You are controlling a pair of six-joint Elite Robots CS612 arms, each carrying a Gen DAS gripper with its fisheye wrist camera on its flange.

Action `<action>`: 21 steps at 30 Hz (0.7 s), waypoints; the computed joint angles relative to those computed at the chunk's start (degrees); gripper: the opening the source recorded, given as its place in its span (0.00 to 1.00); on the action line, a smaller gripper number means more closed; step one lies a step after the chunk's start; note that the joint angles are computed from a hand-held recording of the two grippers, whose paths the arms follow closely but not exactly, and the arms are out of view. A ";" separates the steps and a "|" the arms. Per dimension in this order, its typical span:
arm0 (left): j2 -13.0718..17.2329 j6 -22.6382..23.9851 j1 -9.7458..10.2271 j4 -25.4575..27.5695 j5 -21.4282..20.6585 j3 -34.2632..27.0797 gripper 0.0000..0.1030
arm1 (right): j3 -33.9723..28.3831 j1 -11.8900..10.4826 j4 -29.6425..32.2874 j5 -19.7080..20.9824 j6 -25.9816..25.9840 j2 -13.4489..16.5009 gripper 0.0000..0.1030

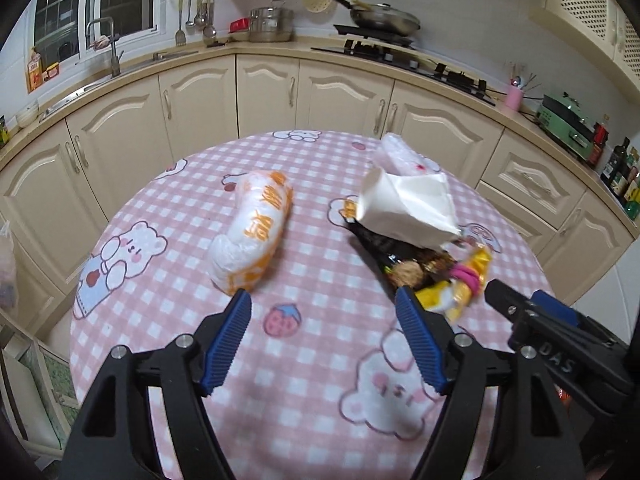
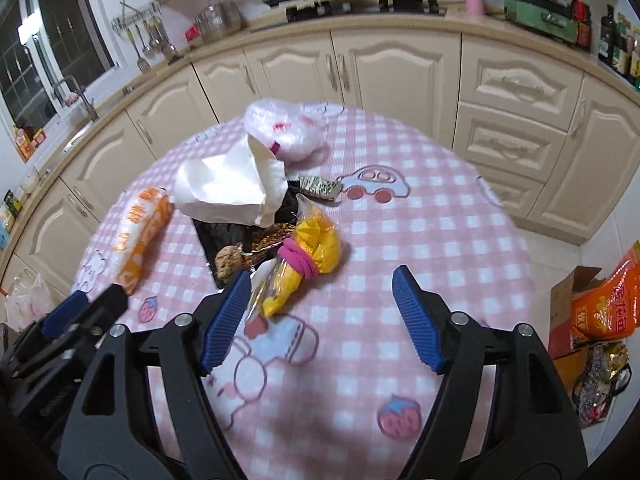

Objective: Collect trash
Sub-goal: 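Move both tools back over the table toward the remaining trash, then grasp the brown lump with the left gripper while the right grasps the yellow-pink wrapper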

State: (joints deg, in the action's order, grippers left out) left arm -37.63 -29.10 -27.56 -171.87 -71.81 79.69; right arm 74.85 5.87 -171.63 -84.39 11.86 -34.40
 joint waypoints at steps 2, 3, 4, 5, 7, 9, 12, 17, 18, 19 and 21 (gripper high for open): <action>0.52 -0.28 0.35 1.09 -0.81 -1.07 0.71 | -2.10 0.01 2.37 0.36 0.18 1.14 0.73; 0.90 -0.46 0.62 2.20 -1.70 -1.95 0.71 | -3.11 0.08 3.31 0.33 0.07 1.76 0.73; 1.23 -0.49 0.77 2.99 -2.48 -2.71 0.71 | -4.14 0.17 4.34 0.01 -0.06 2.36 0.73; 1.53 -0.31 0.94 3.48 -3.43 -3.26 0.71 | -5.37 0.21 5.51 -0.04 -0.26 3.14 0.73; 2.29 0.58 1.15 5.15 -5.37 -4.88 0.71 | -6.36 -0.14 4.86 2.16 -0.10 4.15 0.68; 3.03 2.01 1.12 6.22 -6.21 -6.21 0.71 | -5.83 -0.73 2.38 4.58 1.36 4.40 0.47; 4.36 3.94 0.89 7.99 -7.09 -8.51 0.71 | -4.50 -1.60 0.41 6.07 2.42 3.98 0.44; 6.53 8.72 0.39 8.58 -8.14 -11.74 0.71 | -1.89 -3.04 -3.66 7.43 4.34 3.03 0.44; 6.76 9.00 0.19 8.73 -7.20 -12.05 0.71 | -1.61 -3.32 -4.18 7.86 4.77 2.98 0.44; 7.18 9.92 0.01 8.55 -6.62 -12.54 0.71 | -1.56 -3.51 -4.31 8.24 5.03 2.98 0.44; 7.84 11.55 -0.14 8.31 -6.45 -13.31 0.55 | -1.26 -3.87 -4.70 8.95 5.37 2.98 0.44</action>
